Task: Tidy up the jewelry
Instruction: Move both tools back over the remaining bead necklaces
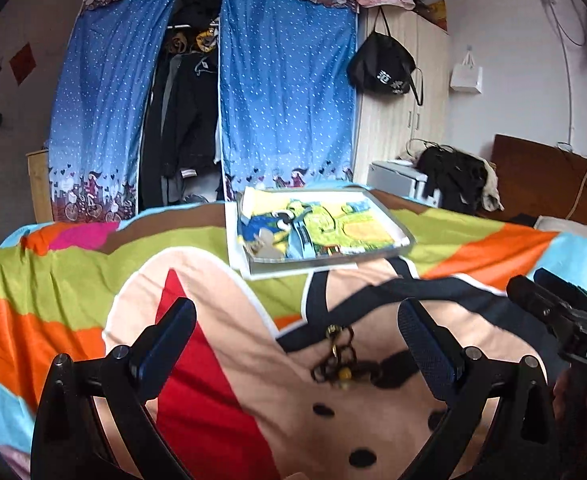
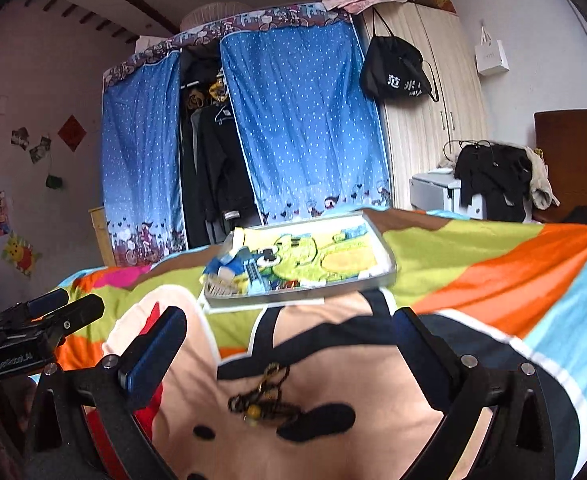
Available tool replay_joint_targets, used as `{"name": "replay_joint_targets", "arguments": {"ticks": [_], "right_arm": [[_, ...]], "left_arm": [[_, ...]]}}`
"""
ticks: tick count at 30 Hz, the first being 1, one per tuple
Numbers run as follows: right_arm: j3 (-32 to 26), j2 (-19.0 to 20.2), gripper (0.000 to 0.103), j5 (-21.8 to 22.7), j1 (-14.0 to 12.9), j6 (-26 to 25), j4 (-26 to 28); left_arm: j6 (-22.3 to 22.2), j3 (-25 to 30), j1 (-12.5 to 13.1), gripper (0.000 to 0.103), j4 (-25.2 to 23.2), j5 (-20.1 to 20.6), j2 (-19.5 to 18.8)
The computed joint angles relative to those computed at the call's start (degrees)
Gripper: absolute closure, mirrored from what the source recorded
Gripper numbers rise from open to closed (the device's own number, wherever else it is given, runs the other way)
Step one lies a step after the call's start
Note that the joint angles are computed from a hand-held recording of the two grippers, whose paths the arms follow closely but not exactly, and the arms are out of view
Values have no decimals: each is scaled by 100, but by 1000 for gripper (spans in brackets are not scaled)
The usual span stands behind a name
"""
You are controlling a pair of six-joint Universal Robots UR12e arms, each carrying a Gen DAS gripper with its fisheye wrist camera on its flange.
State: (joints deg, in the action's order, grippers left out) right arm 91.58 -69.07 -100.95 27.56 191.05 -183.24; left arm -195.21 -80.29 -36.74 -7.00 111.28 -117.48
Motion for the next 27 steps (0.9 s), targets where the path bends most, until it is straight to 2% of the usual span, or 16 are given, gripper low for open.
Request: {"name": "replay_joint_targets", "arguments": {"ticks": [4,8,11,13,17,20,24,27], "right_arm": [[195,-144,0,-124,69,118,227],[317,-279,0,-205,86,508,796],[329,-329,0,-231,81,770,1213],[282,-326,0,-269,88,839,1500],[180,-288,0,-211,96,856,2016],[80,-246,0,-193,105,827,2422],[-41,-212,0,117,21,910,3000],[-101,-210,0,508,-103,1120,3390]], "left_arm": [[-73,-231,-12,4,-269,-35,125],[-198,-304,-14,4,-665,-76,164],[-304,-271,11,4,-1161,-309,178],[-335,-270,30,4,-1359,-434,185],[-450,-140,44,4,-1894,-425,138],[-625,-57,124,4,-2332,-647,123],[-823,117,262,4,-2970,-1090,74],[-948,303,339,4,-3501,-1332,2]]}}
